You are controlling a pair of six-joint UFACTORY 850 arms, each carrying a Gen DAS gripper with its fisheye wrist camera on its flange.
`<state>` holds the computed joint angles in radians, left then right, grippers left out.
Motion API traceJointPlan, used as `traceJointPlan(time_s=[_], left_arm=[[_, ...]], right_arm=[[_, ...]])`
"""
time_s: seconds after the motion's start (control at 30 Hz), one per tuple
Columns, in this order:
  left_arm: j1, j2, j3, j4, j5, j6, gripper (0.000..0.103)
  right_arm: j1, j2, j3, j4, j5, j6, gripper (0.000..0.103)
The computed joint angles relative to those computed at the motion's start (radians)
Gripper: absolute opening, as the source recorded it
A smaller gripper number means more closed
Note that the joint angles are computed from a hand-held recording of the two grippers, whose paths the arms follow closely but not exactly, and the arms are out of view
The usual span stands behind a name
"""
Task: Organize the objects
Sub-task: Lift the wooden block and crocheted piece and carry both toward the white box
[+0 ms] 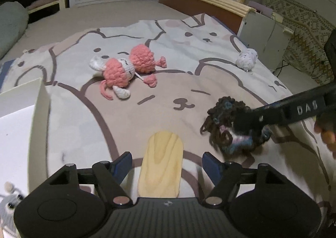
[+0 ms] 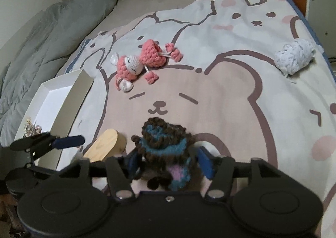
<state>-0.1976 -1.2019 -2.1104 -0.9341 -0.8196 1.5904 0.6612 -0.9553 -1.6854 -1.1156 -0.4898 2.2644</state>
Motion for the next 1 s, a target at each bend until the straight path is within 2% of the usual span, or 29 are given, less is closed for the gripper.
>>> traceJointPlan(time_s=[0.17, 0.23, 0.33, 0.53, 0.67, 0.83, 1.0], left_arm=[[-0.011, -0.053, -0.078, 0.065, -0.027, -0.078, 0.061], [-0.013, -0.059, -0.082, 0.069, -0.019, -0.085, 0.054], [-0.014, -0.069, -0.094, 0.077, -0.009, -0.088, 0.048], [-0.016, -0.06, -0.082, 0.08, 0.007, -0.092, 0.047], [-0.01, -0.042, -0.063, 0.039, 0.024, -0.077, 0.047], [0.005, -0.015, -0.058, -0.055, 0.009, -0.033, 0.047], [0.021, 0.015, -0.048, -0.127, -0.009, 0.015, 0.047]], right_arm=[[-0.012, -0.034, -0.036, 0.059, 0.03, -0.083, 0.069], [-0.014, -0.04, -0.044, 0.057, 0.032, -0.09, 0.068], [-0.018, -0.042, -0.045, 0.045, 0.051, -0.081, 0.061], [-0.017, -0.043, -0.048, 0.038, 0.064, -0.074, 0.05], [-0.003, -0.038, -0.053, 0.003, 0.003, -0.041, 0.047], [0.013, -0.011, -0.032, -0.122, -0.083, 0.108, 0.046], [0.03, -0.003, -0.047, -0.18, -0.17, 0.166, 0.046]])
